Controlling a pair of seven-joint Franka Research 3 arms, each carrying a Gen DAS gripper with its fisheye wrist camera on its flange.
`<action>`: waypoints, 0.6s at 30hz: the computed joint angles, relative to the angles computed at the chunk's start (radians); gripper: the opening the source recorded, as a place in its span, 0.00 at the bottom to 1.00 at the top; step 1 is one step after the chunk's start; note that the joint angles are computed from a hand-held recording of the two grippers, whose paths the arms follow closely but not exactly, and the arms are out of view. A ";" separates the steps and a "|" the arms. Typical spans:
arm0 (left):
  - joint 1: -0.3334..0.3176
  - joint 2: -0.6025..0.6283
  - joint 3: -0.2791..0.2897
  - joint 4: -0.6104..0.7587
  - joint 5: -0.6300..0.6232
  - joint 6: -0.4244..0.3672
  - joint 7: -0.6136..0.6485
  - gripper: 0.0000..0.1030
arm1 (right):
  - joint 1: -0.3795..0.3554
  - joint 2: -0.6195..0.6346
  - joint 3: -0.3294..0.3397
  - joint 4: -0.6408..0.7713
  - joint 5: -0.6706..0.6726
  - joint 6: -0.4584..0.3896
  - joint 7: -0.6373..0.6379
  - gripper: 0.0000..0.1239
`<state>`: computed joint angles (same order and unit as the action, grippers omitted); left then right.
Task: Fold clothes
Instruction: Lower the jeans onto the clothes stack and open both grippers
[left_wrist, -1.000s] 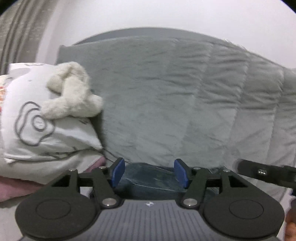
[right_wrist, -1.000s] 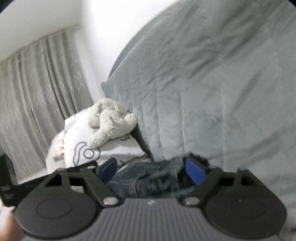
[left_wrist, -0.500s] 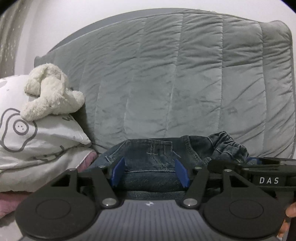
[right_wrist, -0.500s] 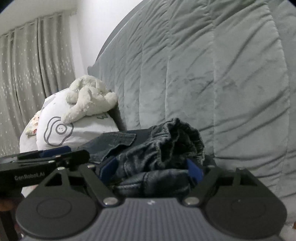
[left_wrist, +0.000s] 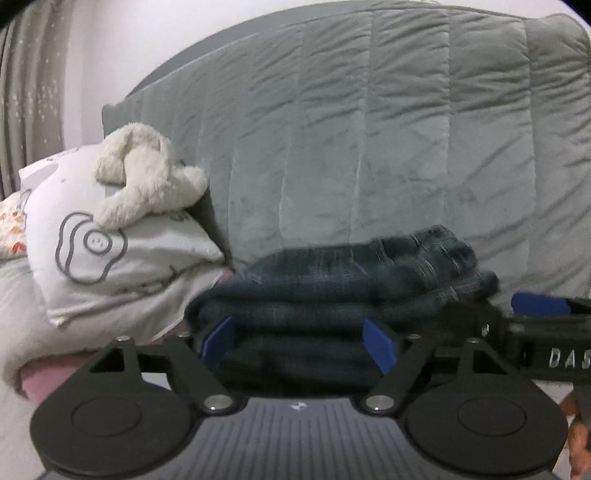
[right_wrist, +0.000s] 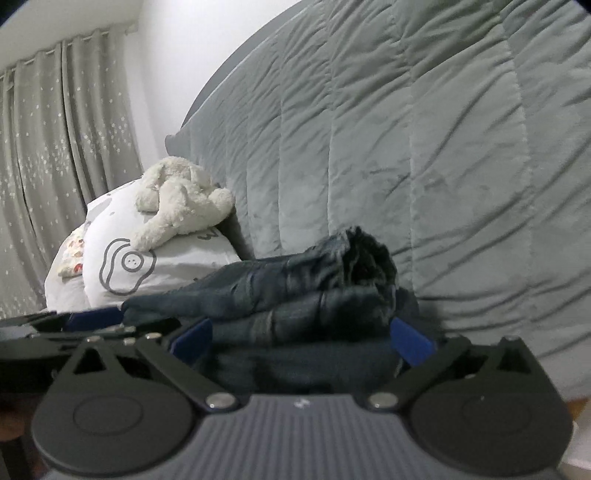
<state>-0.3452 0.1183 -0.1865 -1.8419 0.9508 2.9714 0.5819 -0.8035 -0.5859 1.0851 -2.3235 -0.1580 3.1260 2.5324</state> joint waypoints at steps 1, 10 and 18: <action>-0.005 -0.033 0.002 -0.033 0.019 -0.013 -0.027 0.78 | 0.024 -0.003 -0.020 -0.003 0.002 -0.011 -0.006 0.83; 0.048 -0.265 -0.093 -0.280 -0.090 -0.057 0.005 0.95 | 0.283 -0.088 -0.173 -0.094 -0.016 -0.092 0.002 0.83; 0.056 -0.421 -0.139 -0.435 -0.247 -0.103 0.055 1.00 | 0.462 -0.135 -0.248 -0.135 -0.043 -0.208 0.063 0.83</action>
<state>-0.2893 -0.3025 -0.3256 -2.2767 0.7039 2.8689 0.6367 -0.3414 -0.7206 0.8371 -2.4586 -0.2008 2.9179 2.5950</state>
